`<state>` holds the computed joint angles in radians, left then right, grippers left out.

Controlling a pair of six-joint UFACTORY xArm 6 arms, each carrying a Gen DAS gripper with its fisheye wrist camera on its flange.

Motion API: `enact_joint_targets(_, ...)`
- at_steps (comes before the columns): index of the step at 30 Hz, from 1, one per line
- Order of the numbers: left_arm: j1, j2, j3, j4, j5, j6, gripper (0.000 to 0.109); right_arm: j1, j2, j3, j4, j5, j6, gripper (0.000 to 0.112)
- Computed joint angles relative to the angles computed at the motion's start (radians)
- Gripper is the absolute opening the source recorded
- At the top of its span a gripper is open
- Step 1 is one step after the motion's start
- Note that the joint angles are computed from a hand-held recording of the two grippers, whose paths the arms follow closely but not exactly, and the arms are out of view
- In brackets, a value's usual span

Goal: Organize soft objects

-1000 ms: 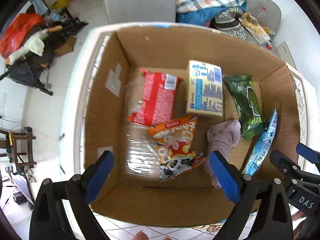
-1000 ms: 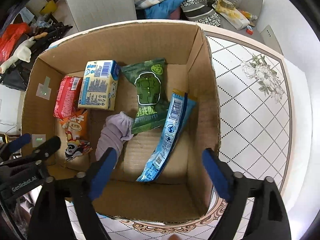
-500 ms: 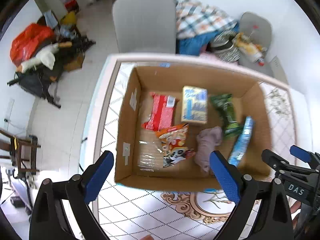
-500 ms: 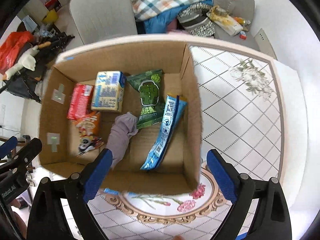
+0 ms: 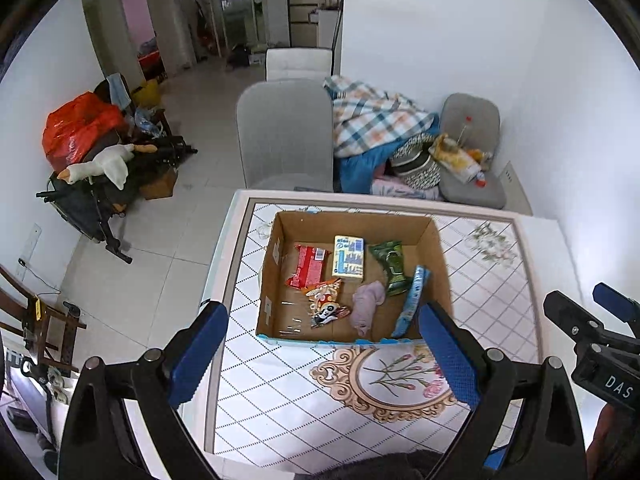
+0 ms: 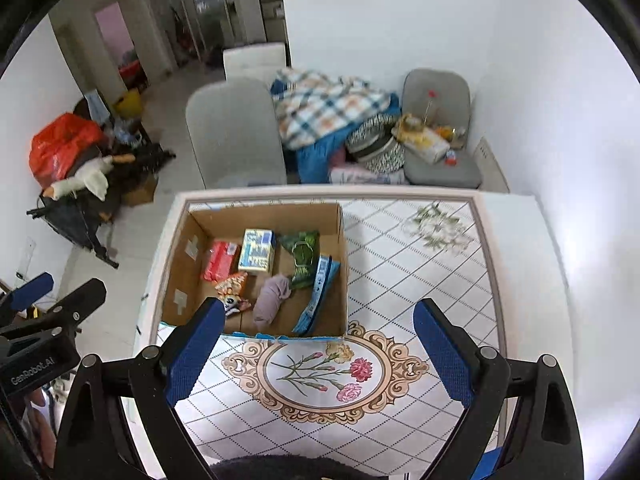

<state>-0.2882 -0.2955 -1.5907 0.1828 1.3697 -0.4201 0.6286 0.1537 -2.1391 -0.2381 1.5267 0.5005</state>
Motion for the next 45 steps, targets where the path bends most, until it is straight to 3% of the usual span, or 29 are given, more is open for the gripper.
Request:
enact_joint_targets(9, -0.07, -0.028, -0.068, 0.069, 0.067, -0.04, 0.098, 0.061, 0.009, -0.19, -0.057, 0.14, -0.007, 0.097)
enact_joint_targets(15, -0.095, -0.029, -0.08, 0.1, 0.084, -0.049, 0.098, 0.093, 0.027, -0.272, -0.115, 0.181, -0.016, 0.097)
enact_joint_targets(36, -0.128, -0.055, -0.06, 0.119, 0.073, -0.069, 0.098, 0.112, 0.119, -0.458, -0.127, 0.285, -0.035, 0.097)
enact_joint_targets(45, -0.133, -0.071, -0.049, 0.106, 0.086, -0.066, 0.098, 0.11, 0.06, -0.357, -0.118, 0.253, -0.022, 0.097)
